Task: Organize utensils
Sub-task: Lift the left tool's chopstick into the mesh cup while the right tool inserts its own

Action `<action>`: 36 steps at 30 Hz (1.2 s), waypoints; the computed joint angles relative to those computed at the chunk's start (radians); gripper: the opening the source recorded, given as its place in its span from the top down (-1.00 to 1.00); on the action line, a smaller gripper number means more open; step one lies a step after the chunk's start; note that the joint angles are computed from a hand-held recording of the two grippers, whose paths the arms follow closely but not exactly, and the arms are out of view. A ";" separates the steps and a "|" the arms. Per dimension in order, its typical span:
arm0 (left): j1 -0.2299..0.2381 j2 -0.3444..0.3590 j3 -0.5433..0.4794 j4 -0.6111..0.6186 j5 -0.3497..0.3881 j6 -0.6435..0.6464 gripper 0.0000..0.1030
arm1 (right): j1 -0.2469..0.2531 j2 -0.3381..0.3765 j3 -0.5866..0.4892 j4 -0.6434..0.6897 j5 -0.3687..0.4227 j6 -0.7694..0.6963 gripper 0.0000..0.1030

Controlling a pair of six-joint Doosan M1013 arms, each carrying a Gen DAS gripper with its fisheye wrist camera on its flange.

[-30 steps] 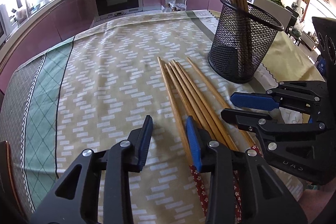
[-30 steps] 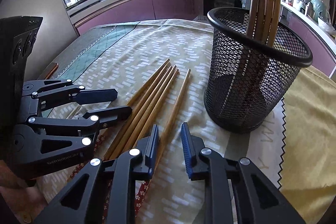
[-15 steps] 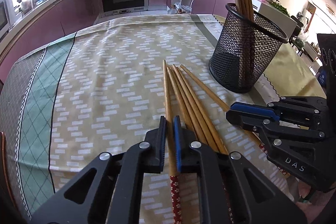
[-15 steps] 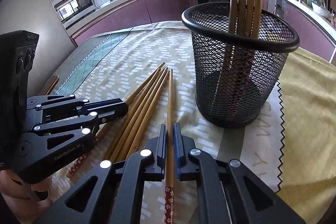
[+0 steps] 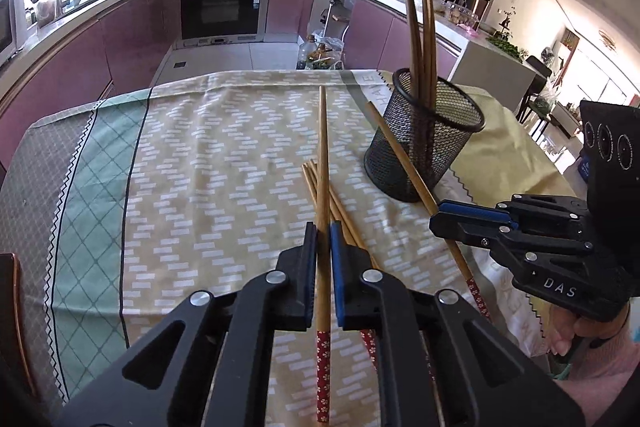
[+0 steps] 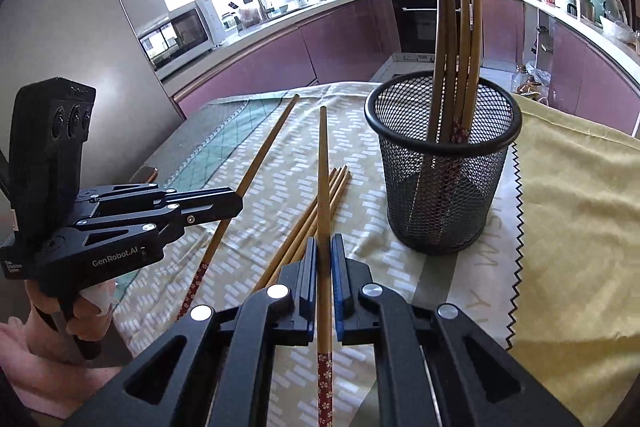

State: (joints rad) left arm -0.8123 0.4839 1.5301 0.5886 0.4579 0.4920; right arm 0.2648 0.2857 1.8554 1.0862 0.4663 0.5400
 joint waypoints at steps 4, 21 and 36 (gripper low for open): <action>0.002 -0.033 0.023 0.003 -0.065 0.003 0.85 | -0.026 -0.031 0.025 0.129 0.011 -0.116 0.88; -0.007 -0.097 0.009 0.329 -0.193 -0.262 0.85 | -0.081 -0.087 0.034 0.452 0.023 -0.425 0.89; -0.004 -0.024 -0.164 0.370 -0.171 -0.221 0.86 | -0.103 -0.104 -0.021 0.627 -0.020 -0.628 0.89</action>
